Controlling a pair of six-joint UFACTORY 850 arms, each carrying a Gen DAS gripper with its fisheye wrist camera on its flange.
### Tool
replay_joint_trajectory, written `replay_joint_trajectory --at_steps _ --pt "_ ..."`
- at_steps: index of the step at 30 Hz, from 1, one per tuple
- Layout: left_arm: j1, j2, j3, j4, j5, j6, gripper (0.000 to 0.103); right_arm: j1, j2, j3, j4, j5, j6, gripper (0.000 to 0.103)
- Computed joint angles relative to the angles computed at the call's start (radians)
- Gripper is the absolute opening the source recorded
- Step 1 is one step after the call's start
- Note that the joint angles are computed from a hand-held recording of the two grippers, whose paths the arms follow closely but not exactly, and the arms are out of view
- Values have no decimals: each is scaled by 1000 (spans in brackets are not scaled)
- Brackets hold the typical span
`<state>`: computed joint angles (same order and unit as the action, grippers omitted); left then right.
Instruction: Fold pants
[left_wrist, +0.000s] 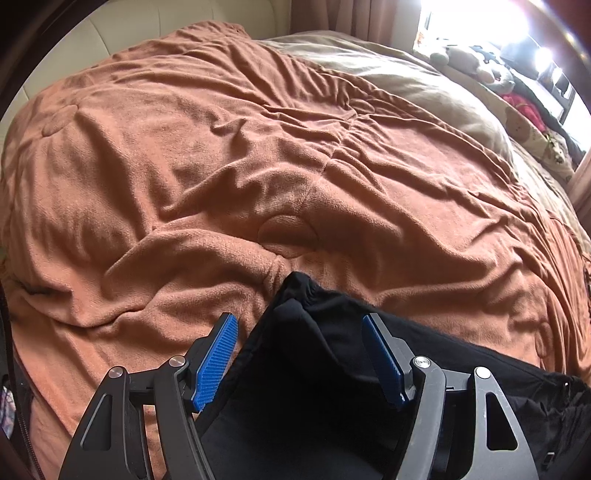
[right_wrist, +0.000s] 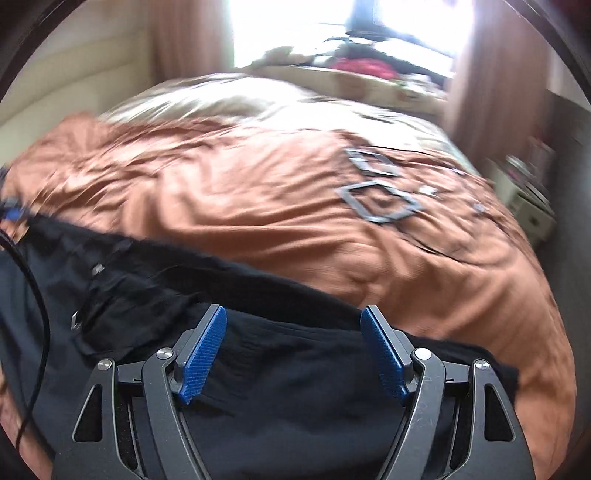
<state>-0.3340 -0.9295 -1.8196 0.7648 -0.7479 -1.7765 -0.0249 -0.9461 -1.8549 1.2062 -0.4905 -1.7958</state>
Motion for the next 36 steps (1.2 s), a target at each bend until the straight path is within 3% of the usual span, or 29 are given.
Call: replay_joint_trajectory --at_steps 7,11,13,17,18,21,22,28,31,36 --pt "12 -40 -53 -46 -14 56 67 60 -89 -120 -262 -40 104 74" --pt "21 -69 -89 -97 -34 111 49 88 -161 -238 -415 -92 187 74" --pt "24 -71 -89 -103 -34 106 38 100 -223 -351 -522 -157 280 71" --pt "30 -67 -83 -121 -24 126 18 120 -351 -573 -739 -268 446 46" --pt "32 -69 -88 -138 -24 154 14 122 -361 -593 -758 -269 452 34" --pt "29 -66 -96 -141 -43 184 12 129 -378 -630 -804 -256 478 8" --pt "30 -58 -88 -139 -39 178 12 130 -372 -621 -797 -252 470 6" --pt "31 -37 -72 -121 -41 161 11 138 -189 -303 -650 -19 291 3" --pt "38 -38 -75 -127 -32 167 11 136 -148 -244 -511 49 188 3" --pt "49 -70 -119 -140 -48 182 11 152 -146 -229 -470 135 185 3"
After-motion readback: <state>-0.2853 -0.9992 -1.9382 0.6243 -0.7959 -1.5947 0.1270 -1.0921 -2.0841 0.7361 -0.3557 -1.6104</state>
